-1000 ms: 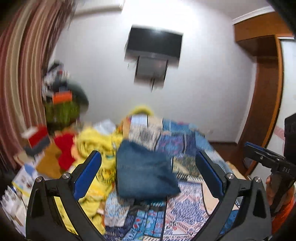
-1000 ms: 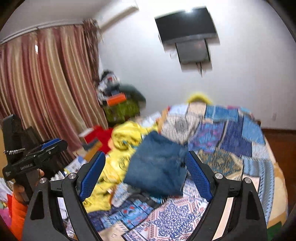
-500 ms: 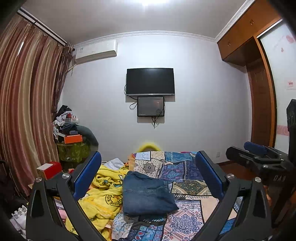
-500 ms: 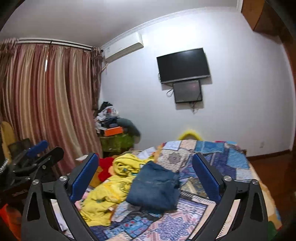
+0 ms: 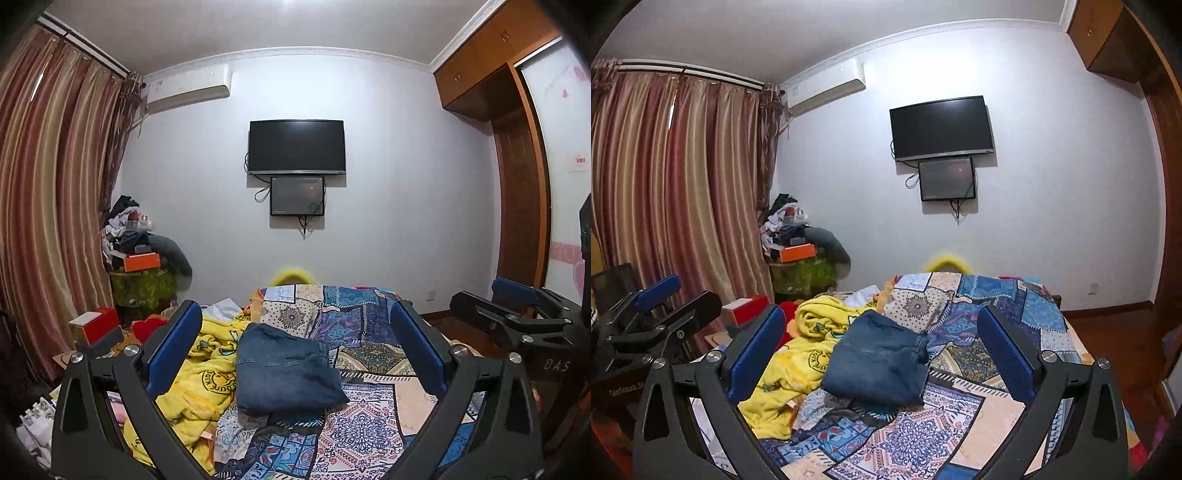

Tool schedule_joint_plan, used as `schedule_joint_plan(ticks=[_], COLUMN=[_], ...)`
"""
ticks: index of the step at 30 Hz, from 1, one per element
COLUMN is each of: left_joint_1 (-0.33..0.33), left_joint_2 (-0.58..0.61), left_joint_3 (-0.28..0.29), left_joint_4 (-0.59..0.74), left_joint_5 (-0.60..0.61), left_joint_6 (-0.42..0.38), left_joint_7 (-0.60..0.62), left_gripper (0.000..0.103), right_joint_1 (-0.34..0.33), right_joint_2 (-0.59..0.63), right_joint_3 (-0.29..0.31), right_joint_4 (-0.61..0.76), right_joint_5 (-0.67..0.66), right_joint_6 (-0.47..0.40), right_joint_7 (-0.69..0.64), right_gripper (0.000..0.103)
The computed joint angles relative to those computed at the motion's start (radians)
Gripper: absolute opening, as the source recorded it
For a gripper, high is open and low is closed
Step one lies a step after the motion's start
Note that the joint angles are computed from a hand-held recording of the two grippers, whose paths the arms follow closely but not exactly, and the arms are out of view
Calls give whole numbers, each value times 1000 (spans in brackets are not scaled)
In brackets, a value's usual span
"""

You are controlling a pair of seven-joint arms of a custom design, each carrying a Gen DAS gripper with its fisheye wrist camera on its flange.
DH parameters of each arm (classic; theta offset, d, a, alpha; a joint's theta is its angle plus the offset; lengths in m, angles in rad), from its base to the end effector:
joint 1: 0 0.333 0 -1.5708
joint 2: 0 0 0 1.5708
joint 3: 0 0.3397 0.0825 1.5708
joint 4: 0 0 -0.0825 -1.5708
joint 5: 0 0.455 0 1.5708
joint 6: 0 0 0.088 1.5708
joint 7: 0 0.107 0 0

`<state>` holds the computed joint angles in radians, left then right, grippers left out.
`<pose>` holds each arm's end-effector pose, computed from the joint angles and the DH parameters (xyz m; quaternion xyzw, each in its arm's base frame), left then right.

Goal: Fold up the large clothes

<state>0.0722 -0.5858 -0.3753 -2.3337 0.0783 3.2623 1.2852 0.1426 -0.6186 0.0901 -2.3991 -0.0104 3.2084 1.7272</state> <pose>0.4330 -0.1989 0.7193 -0.4579 0.5788 -0.5308 0.4166 0.4366 0.1172 0.7140 -0.5649 0.5030 -0.3876 0.5270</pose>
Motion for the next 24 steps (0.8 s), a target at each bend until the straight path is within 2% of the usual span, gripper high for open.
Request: schedule_joint_plan(ticks=[11,24], left_joint_1=[32,3], left_joint_2=[9,14], left_joint_3=[-17,11], left_joint_4=[7,8], left_joint_5=[11,35], left_joint_6=[-36,-66], left_joint_7=[-32,-53], left_gripper=[102,102], right_joint_1=[-21,-22], right_joint_2=[-17,-21], right_joint_3=[18,16], right_joint_4=[-10,-10], right_joint_5=[-6,-16], right_joint_6=[-31,-39], right_joint_7=[11,14], right_gripper=[103,103])
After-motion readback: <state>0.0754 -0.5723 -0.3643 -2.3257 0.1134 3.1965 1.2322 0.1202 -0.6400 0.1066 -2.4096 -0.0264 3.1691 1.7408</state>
